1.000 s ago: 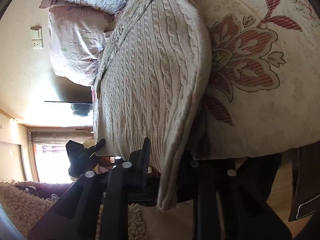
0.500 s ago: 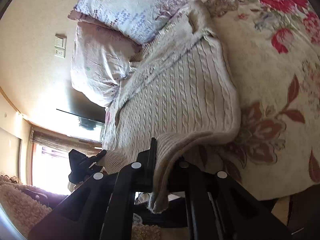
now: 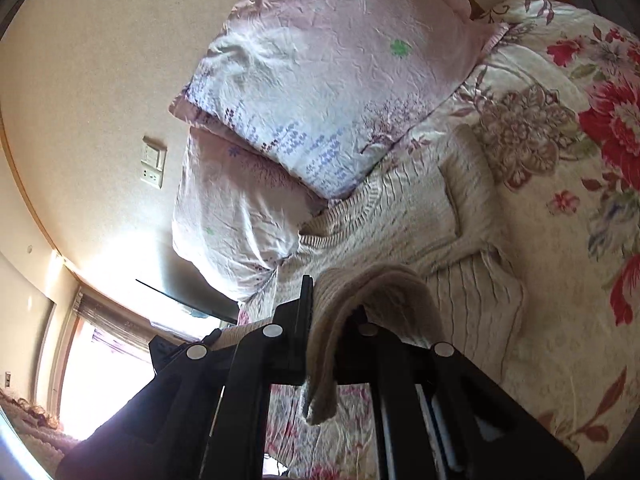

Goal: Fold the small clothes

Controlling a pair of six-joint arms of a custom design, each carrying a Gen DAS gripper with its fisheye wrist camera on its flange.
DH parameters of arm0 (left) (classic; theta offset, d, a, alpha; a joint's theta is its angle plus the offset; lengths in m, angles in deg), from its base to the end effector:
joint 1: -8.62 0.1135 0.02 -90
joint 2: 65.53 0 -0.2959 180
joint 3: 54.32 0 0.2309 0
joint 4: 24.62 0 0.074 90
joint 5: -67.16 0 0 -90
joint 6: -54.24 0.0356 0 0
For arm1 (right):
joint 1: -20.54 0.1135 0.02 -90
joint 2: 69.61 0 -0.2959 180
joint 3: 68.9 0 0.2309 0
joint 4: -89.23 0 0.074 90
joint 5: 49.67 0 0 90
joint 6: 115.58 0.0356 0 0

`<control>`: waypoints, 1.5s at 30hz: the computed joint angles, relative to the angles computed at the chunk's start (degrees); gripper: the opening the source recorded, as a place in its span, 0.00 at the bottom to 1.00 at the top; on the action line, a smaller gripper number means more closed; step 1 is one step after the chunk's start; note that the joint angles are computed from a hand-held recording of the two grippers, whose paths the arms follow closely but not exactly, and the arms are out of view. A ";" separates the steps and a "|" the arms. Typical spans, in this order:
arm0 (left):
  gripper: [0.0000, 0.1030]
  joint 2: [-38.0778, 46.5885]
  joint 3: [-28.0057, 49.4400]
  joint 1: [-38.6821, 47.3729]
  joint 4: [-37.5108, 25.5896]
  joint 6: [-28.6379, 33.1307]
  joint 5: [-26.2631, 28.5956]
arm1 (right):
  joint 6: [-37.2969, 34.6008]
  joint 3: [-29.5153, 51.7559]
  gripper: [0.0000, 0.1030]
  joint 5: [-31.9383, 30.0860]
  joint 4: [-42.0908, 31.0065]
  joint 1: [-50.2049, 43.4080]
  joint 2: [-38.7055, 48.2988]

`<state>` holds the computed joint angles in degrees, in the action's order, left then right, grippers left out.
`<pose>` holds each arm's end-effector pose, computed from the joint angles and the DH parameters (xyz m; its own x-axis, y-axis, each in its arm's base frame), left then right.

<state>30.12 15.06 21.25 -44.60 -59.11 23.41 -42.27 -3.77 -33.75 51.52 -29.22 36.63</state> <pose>0.3222 0.0458 0.2345 -0.7804 -0.4557 -0.4281 0.0293 0.6572 -0.7532 0.2154 -0.2015 0.1636 -0.6326 0.6255 -0.4567 -0.0968 0.5211 0.8480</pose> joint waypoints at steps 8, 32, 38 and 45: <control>0.06 9.95 8.89 -3.48 6.18 -11.02 -2.92 | 28.18 -0.40 0.07 3.20 29.97 6.61 1.73; 0.06 33.01 31.81 -9.23 1.59 -20.27 -13.28 | 46.87 20.78 0.07 18.91 32.06 16.07 23.26; 0.06 35.26 34.88 -10.23 0.48 -20.99 -15.14 | 50.62 23.26 0.07 19.90 32.59 16.63 26.02; 0.09 36.73 36.61 -11.81 -0.01 -23.12 -17.60 | 55.32 24.23 0.08 19.73 32.57 16.38 27.55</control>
